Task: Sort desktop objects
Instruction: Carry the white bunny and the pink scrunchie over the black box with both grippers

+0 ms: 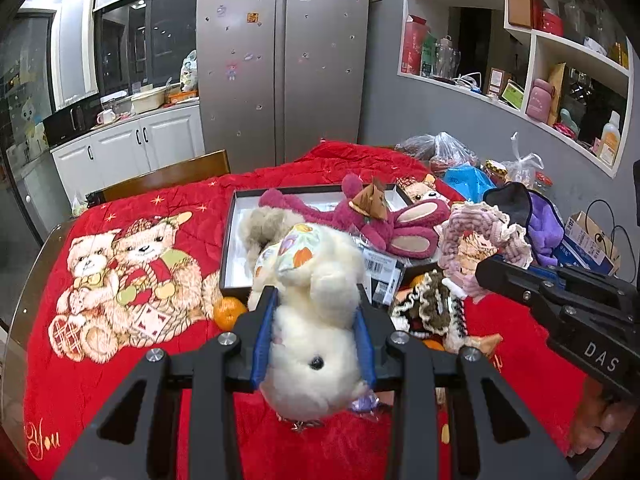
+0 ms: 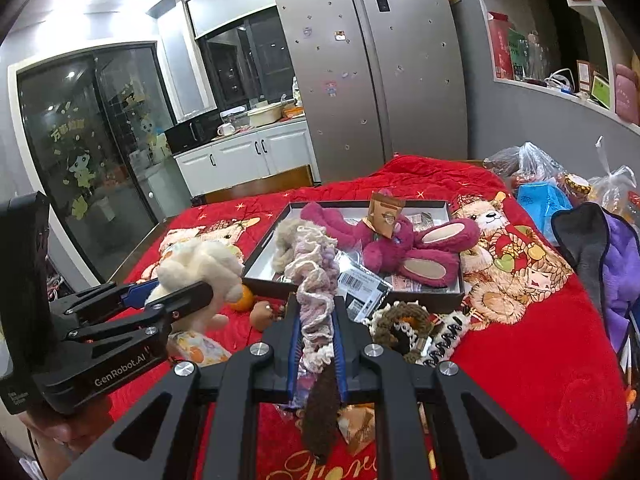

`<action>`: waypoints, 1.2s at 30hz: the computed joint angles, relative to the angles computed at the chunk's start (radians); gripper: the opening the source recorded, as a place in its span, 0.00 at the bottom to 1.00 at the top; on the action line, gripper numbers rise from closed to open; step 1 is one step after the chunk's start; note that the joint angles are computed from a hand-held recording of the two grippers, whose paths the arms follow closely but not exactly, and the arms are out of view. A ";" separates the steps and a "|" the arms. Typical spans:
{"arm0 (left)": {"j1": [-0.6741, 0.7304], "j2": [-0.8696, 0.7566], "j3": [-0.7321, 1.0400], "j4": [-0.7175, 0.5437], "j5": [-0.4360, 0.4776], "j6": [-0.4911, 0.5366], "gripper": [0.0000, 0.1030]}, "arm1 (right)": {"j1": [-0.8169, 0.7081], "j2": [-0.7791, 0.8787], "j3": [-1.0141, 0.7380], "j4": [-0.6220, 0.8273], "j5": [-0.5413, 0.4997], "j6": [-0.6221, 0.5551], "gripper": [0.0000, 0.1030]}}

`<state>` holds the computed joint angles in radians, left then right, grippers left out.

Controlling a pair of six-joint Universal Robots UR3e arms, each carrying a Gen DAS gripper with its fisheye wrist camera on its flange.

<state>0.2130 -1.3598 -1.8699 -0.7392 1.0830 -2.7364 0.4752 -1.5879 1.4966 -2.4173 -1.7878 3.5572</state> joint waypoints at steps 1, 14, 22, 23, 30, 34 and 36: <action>-0.009 -0.023 0.024 0.000 0.004 -0.007 0.35 | -0.007 0.004 -0.010 0.006 0.008 -0.002 0.14; -0.128 -0.407 0.404 0.054 0.097 -0.101 0.35 | -0.109 0.195 -0.295 0.137 0.055 -0.084 0.14; -0.187 -0.717 0.806 -0.026 0.145 -0.136 0.35 | -0.168 0.415 -0.605 0.257 0.098 -0.126 0.14; -0.187 -0.756 0.859 -0.040 0.144 -0.151 0.35 | -0.176 0.447 -0.655 0.279 0.103 -0.131 0.14; -0.187 -0.883 0.996 -0.046 0.175 -0.150 0.35 | -0.199 0.628 -0.912 0.366 0.118 -0.147 0.14; -0.179 -0.915 1.021 -0.021 0.168 -0.145 0.35 | -0.222 0.678 -0.934 0.358 0.159 -0.140 0.14; -0.177 -0.925 1.027 -0.014 0.167 -0.141 0.35 | -0.225 0.696 -0.949 0.368 0.157 -0.141 0.14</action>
<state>0.0355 -2.2850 -0.8427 -0.7534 1.2496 -2.8779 0.2503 -0.8916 0.5473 -2.0489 -1.6310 3.4160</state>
